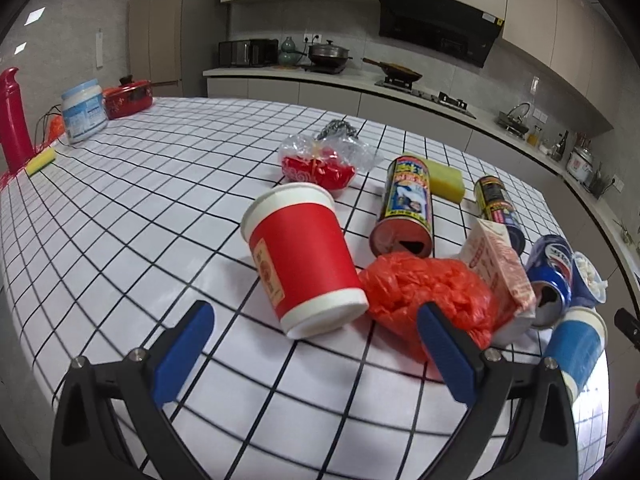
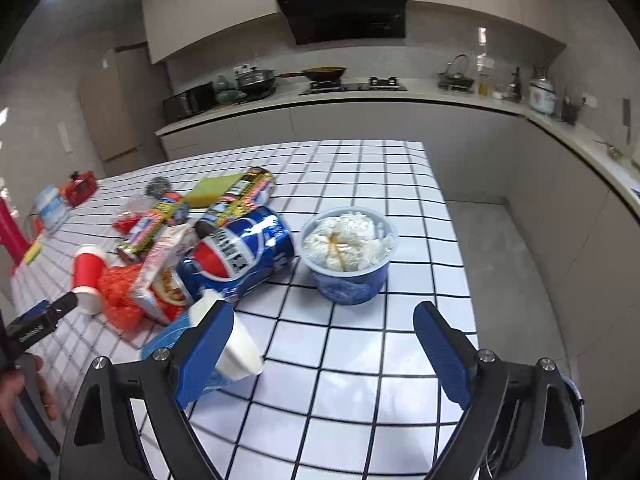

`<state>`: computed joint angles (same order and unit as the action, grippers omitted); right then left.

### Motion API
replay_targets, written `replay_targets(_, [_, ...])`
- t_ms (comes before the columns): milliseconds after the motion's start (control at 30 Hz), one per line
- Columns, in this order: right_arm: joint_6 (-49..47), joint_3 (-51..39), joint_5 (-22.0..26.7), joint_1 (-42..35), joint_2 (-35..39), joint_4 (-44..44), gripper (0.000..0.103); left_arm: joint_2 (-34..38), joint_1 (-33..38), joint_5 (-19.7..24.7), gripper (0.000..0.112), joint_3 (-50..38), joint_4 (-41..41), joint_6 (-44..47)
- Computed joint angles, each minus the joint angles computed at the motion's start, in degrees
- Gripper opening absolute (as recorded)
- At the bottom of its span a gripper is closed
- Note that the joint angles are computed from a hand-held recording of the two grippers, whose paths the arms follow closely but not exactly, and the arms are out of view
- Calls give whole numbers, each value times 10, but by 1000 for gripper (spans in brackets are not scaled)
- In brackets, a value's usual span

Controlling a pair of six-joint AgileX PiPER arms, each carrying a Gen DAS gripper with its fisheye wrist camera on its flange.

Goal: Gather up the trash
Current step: 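Reach the left tool to the red paper cup while the right tool reaches the blue patterned cup, then grasp the red cup with the left tool while the right tool grasps the blue cup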

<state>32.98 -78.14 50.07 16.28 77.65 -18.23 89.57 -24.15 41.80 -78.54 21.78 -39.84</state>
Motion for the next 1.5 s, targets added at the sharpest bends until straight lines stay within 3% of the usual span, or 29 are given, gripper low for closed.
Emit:
replay_targets(167, [-33,-36,0,-21,47,40,91,38,11,1,102,-34,-13,26])
replay_targets(367, [-31,-20,-20,23,29,67,91,73,31,0,101,-66,-51,56])
replay_targets(667, [-4,-27,-40,47,73,62,91,41,72,-12,76,-23,-152,172])
replay_targets(833, [40,-46,-15,34,72,69,91,5,77,-26,81,10,-161,185])
replay_targets(933, [88,-28,12,50,53,66,92,31,70,-11,85,-28,-142,172])
replay_targets(1067, [123,-6,8,64,53,95,94,78,70,15,85,-79,-127,167])
replay_targets(1100, [126,-10,8,66,61,100,94,81,78,9,81,-77,-145,184])
replay_targets(1167, [124,-12,-5,64,73,118,94,81,99,-1,64,-66,-203,241])
replay_targets(1200, [119,-13,-10,64,79,124,94,79,110,-4,62,-61,-237,276])
replay_targets(1267, [97,-20,-19,65,87,129,85,56,121,-22,61,-35,-275,324])
replay_targets(1333, [77,-54,1,78,107,96,77,32,118,-25,61,-15,-287,352])
replay_targets(1500, [43,-94,31,62,124,116,78,7,108,-19,65,6,-285,354])
